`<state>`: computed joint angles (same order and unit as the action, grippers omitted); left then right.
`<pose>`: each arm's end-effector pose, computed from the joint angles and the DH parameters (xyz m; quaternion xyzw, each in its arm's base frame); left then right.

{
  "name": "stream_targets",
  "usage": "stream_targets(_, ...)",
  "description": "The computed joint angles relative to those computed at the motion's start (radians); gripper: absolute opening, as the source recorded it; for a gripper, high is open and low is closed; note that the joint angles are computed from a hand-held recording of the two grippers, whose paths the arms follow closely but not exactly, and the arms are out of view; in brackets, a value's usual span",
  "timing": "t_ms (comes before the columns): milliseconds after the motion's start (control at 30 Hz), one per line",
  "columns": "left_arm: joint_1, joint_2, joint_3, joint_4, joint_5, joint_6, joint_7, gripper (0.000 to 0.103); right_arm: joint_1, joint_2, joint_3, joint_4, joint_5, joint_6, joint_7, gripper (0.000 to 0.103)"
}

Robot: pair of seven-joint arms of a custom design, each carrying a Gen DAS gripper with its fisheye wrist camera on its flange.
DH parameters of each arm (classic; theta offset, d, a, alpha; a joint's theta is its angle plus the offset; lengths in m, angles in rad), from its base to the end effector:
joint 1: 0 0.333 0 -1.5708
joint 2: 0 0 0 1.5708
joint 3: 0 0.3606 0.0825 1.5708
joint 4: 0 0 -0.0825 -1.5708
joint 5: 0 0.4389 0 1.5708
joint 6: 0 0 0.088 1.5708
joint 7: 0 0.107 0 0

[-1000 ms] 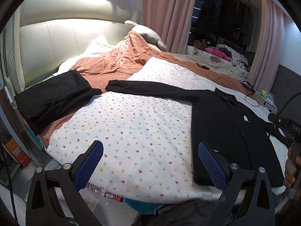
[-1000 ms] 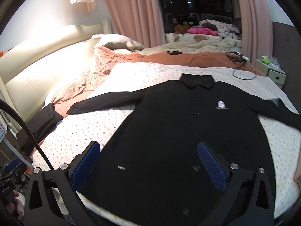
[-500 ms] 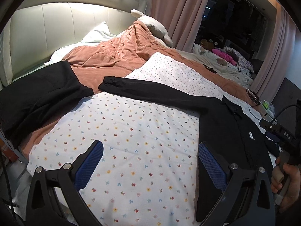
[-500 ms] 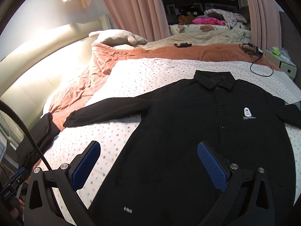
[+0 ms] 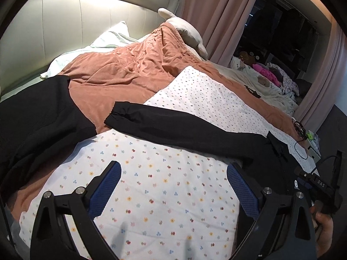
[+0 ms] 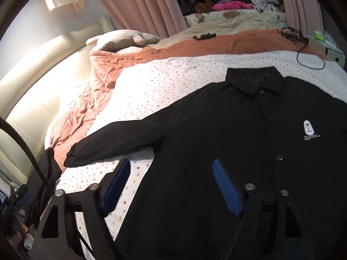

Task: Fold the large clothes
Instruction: 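Move the left gripper to the sleeve cuff while the right gripper approaches the shirt body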

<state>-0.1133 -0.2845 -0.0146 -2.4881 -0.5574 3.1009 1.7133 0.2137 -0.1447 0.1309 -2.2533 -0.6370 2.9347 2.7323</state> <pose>0.5131 -0.0218 0.5012 -0.7173 0.5430 -0.3838 0.2080 0.5330 0.2349 0.5277 -0.5595 0.7126 -0.2023 0.3718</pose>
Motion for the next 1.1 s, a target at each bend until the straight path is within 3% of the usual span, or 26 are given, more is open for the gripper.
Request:
stream_targets(67, 0.014, 0.047, 0.003, 0.040, 0.008, -0.003, -0.005, 0.098, 0.007, 0.033, -0.015, 0.021, 0.039, 0.008, -0.030, 0.072)
stream_targets(200, 0.008, 0.142, 0.039, 0.127, -0.071, -0.042, 0.038, 0.079, 0.020, 0.092, -0.039, 0.069, 0.111, 0.010, -0.081, 0.071)
stream_targets(300, 0.032, 0.206, 0.040, 0.190, -0.152, -0.094, 0.078, 0.077, 0.030, 0.136, -0.053, 0.106, 0.158, 0.003, -0.124, 0.068)
stream_targets(533, 0.139, 0.333, -0.024, 0.311, -0.125, -0.158, 0.022, 0.072, 0.046, 0.248, -0.075, 0.225, 0.246, -0.025, -0.208, 0.063)
stream_targets(700, 0.187, 0.411, -0.054, 0.378, -0.071, -0.184, -0.042, 0.071, 0.039, 0.324, -0.069, 0.298, 0.351, -0.019, -0.311, 0.051)
stream_targets(767, 0.194, 0.440, -0.051, 0.400, -0.026, -0.198, -0.102, 0.071, 0.021, 0.359, -0.047, 0.327, 0.424, -0.013, -0.378, 0.046)
stream_targets(967, 0.203, 0.527, -0.047, 0.470, 0.082, -0.263, -0.220, 0.071, -0.064, 0.447, 0.048, 0.397, 0.660, 0.024, -0.573, 0.043)
stream_targets(1100, 0.177, 0.570, -0.019, 0.510, 0.206, -0.259, -0.305, 0.071, -0.136, 0.503, 0.126, 0.432, 0.801, 0.028, -0.696, 0.043)
